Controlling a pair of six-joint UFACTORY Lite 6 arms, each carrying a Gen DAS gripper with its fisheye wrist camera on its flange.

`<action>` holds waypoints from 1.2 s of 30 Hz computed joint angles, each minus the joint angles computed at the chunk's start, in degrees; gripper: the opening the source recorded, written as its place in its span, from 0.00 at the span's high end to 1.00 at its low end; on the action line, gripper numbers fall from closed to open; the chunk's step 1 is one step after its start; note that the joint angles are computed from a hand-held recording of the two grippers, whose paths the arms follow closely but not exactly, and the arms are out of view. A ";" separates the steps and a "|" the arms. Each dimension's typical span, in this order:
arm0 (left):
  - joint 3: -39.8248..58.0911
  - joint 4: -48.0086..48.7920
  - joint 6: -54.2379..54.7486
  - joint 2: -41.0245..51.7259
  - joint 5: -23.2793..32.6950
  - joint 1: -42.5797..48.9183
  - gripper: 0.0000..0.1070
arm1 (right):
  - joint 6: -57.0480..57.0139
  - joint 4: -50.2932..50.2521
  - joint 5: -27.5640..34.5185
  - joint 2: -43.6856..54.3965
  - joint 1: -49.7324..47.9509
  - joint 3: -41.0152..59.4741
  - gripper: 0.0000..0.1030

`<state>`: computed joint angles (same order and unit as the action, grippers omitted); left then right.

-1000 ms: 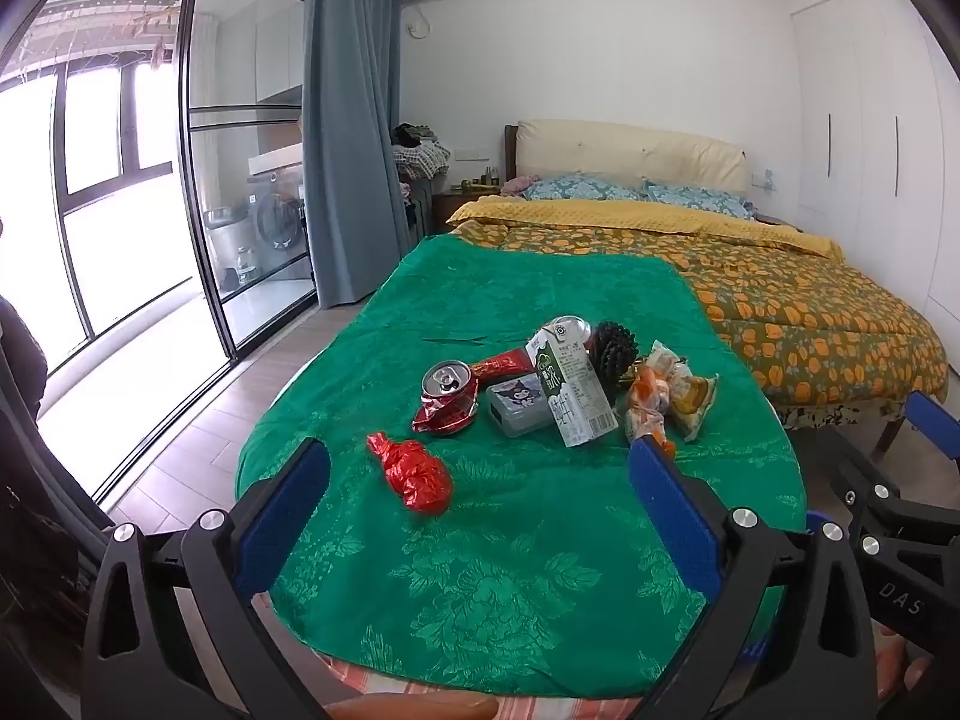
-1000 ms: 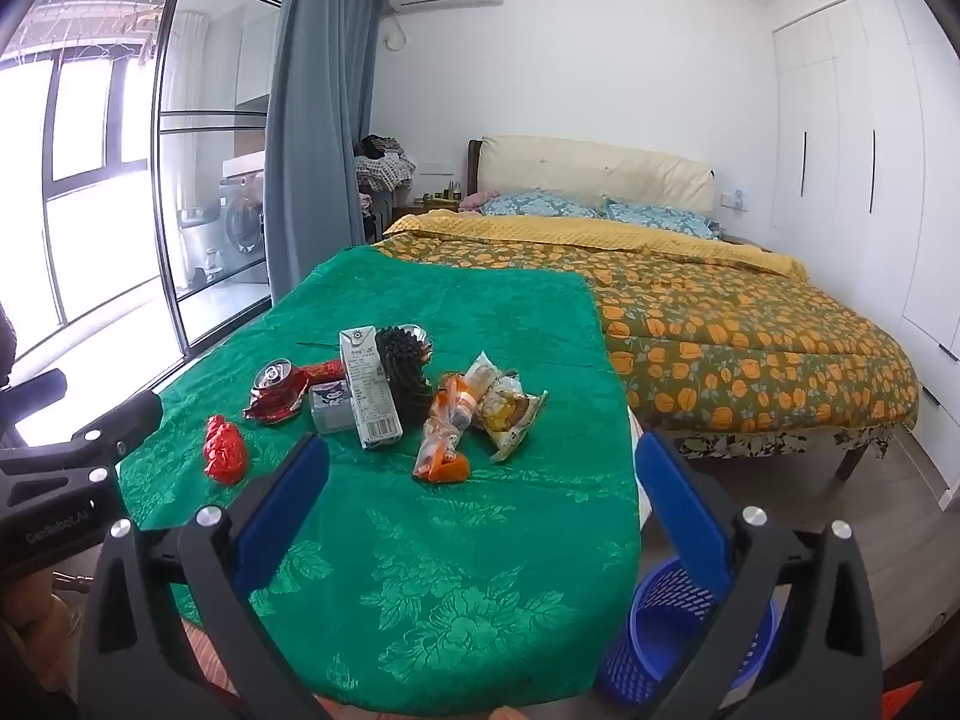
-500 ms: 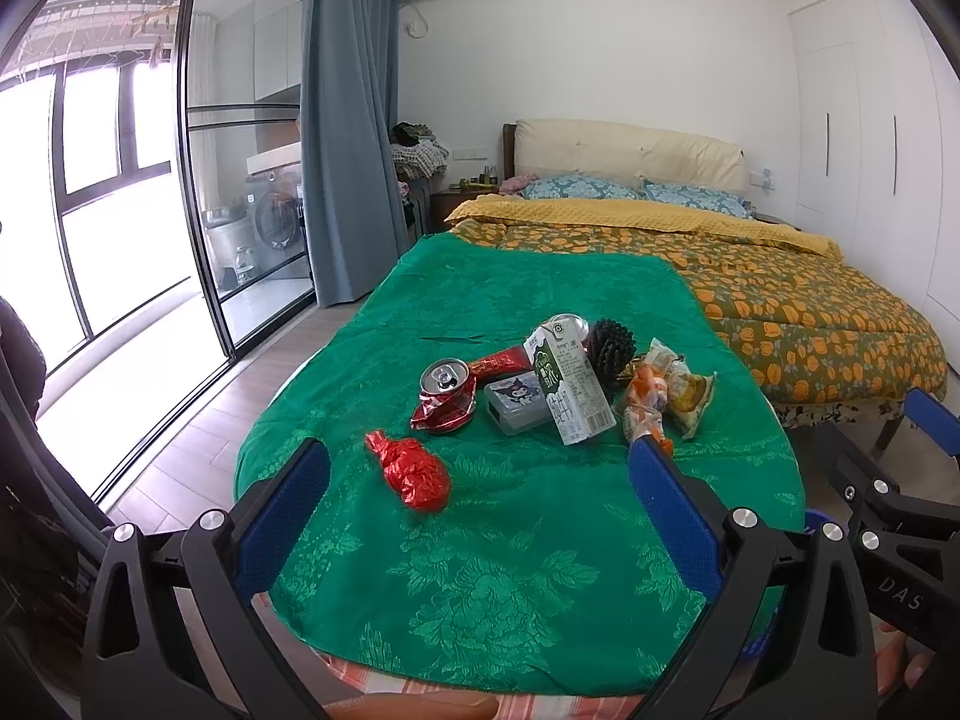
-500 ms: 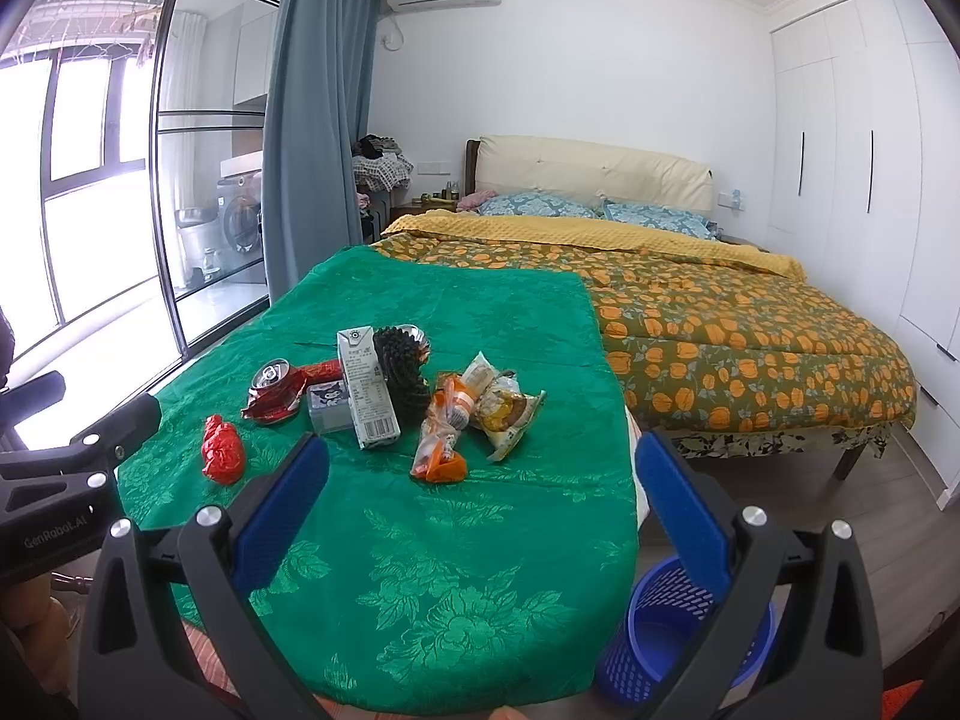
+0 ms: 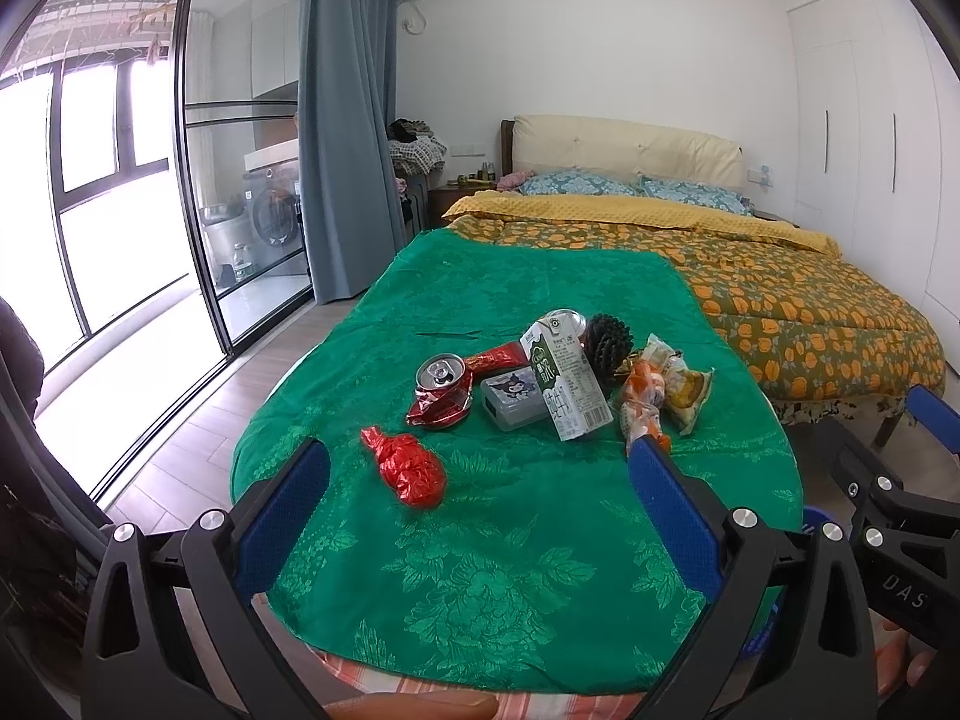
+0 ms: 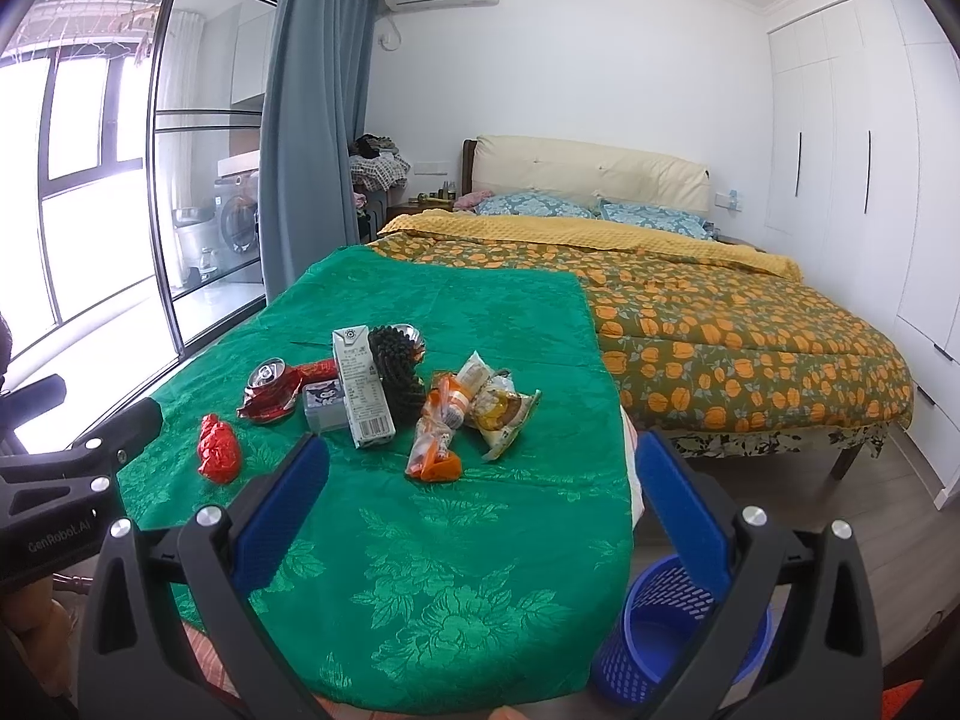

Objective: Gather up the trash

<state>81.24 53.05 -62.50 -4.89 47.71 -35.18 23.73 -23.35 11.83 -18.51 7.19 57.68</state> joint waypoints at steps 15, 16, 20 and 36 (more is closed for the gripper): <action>-0.11 -0.52 0.44 -0.07 -0.23 0.29 0.08 | -1.89 1.65 0.14 -0.17 -0.52 0.02 0.04; -0.19 -0.47 0.37 -0.11 -0.34 0.38 0.08 | -1.17 1.04 0.25 -0.07 -0.36 0.14 0.04; 0.09 -0.73 0.66 0.06 -0.36 0.51 0.08 | -0.50 0.37 0.22 -0.11 -0.34 0.07 0.04; -1.25 -0.05 -0.48 -0.42 -0.33 -0.22 0.08 | 1.14 -1.06 0.61 -0.02 -0.08 0.13 0.04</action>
